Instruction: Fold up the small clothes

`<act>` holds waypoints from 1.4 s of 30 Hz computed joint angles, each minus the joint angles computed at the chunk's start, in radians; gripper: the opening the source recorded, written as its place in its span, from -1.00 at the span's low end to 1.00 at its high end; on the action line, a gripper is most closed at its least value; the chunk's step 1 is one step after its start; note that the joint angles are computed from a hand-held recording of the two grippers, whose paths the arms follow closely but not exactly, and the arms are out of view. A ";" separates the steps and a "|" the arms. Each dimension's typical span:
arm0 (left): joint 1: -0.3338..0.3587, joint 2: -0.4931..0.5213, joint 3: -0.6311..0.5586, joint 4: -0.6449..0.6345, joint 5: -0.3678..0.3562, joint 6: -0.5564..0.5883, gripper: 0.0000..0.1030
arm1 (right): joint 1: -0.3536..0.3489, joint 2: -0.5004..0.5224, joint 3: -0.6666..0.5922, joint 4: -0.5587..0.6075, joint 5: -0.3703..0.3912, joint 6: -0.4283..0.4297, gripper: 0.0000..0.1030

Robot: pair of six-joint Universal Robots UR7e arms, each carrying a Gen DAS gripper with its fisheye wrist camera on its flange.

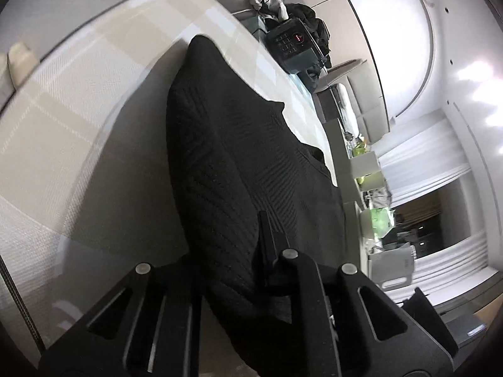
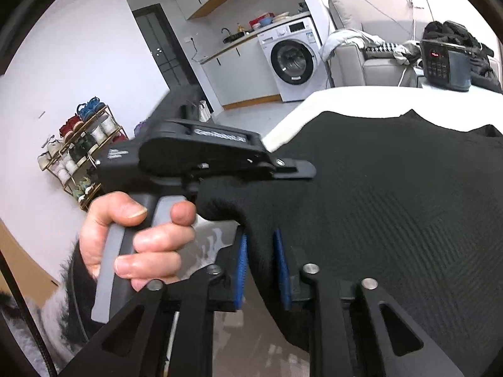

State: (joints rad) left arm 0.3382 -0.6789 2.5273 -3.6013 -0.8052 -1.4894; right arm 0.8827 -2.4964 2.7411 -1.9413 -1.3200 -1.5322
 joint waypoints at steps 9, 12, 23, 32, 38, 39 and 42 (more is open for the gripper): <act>-0.073 -0.100 -0.056 0.328 0.038 -0.058 -0.81 | -0.170 -0.035 -0.027 -0.044 0.101 -0.030 -0.01; -0.096 -0.129 -0.036 0.364 0.031 -0.090 -0.81 | -0.209 0.005 -0.075 0.070 0.099 -0.062 0.01; -0.103 -0.137 0.005 0.310 0.019 -0.102 -0.82 | -0.097 0.107 0.032 -0.391 -0.068 0.031 0.09; -0.038 -0.136 -0.247 0.434 0.009 0.254 -0.84 | -0.123 0.099 -0.066 -0.316 -0.028 0.102 0.09; 0.058 0.067 -0.639 0.472 -0.158 0.648 -0.86 | -0.221 0.096 -0.200 -0.318 0.072 0.197 0.10; 0.073 0.115 -0.714 0.489 -0.206 0.690 -0.86 | -0.255 0.094 -0.220 -0.311 0.097 0.196 0.10; 0.124 0.260 -0.932 0.606 -0.389 0.776 -0.82 | -0.387 0.108 -0.288 -0.348 0.170 0.201 0.11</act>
State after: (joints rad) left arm 0.4618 -0.4193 1.5951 -2.9951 -1.1944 -0.7138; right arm 0.4952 -2.3882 2.4535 -2.2898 -1.1498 -1.3316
